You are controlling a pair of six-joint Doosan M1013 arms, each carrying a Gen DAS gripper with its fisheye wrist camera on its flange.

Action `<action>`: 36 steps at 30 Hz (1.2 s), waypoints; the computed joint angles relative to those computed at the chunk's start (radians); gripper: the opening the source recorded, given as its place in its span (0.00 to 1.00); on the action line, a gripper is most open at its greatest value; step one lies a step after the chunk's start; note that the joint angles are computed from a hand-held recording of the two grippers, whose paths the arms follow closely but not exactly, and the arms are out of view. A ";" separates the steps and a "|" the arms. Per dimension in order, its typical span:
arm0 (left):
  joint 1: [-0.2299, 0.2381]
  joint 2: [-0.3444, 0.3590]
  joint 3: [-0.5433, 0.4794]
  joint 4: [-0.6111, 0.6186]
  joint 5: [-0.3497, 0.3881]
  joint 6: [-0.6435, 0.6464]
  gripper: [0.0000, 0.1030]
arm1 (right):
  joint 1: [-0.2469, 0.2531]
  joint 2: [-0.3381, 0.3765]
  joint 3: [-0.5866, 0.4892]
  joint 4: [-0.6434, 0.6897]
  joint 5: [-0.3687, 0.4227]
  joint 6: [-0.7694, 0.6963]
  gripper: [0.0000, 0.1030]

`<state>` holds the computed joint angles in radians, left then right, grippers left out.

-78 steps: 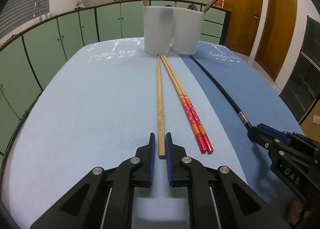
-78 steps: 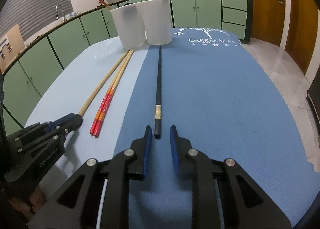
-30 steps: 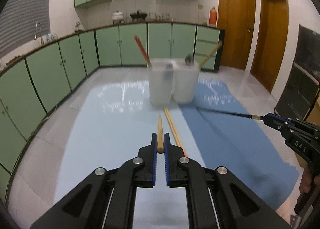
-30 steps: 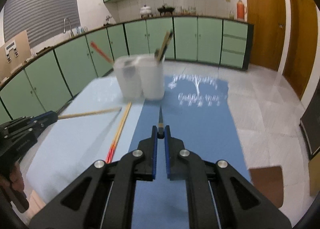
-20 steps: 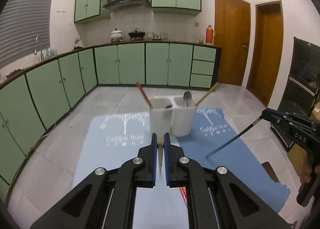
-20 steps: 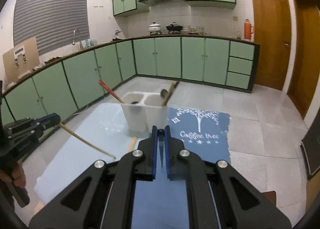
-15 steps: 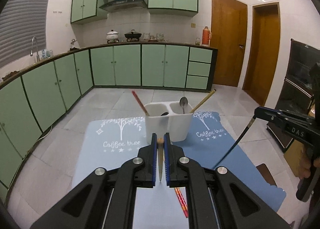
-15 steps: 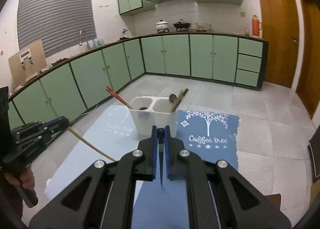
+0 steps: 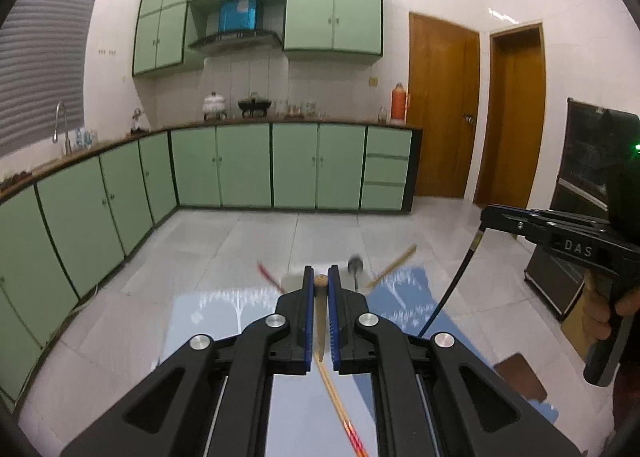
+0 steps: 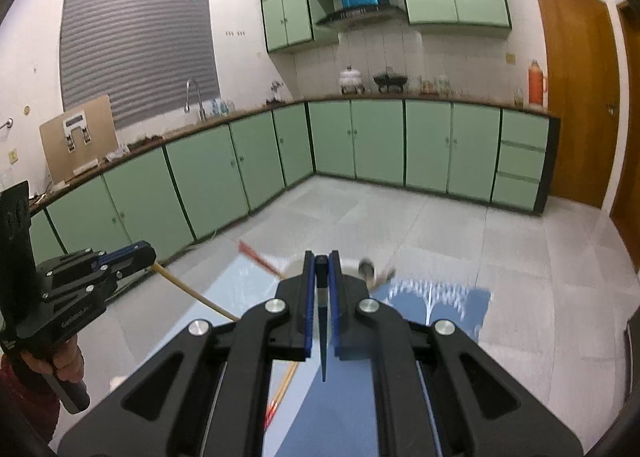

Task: Organize utensils
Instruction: 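Lower both chopsticks into the white holder and open both tools, then withdraw both tools and move them over the two red-patterned chopsticks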

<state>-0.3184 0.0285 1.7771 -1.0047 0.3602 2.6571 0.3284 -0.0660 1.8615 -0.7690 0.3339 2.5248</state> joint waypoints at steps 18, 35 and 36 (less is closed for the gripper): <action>-0.041 0.157 -0.208 0.125 -0.043 -0.141 0.06 | -0.102 0.156 -0.177 0.008 -0.060 -0.056 0.05; -0.054 0.245 -0.259 0.390 -0.004 -0.406 0.27 | -0.097 0.189 -0.136 -0.138 -0.033 0.119 0.27; -0.052 0.238 -0.253 0.371 -0.011 -0.388 0.30 | -0.093 0.179 -0.126 -0.194 -0.029 0.174 0.30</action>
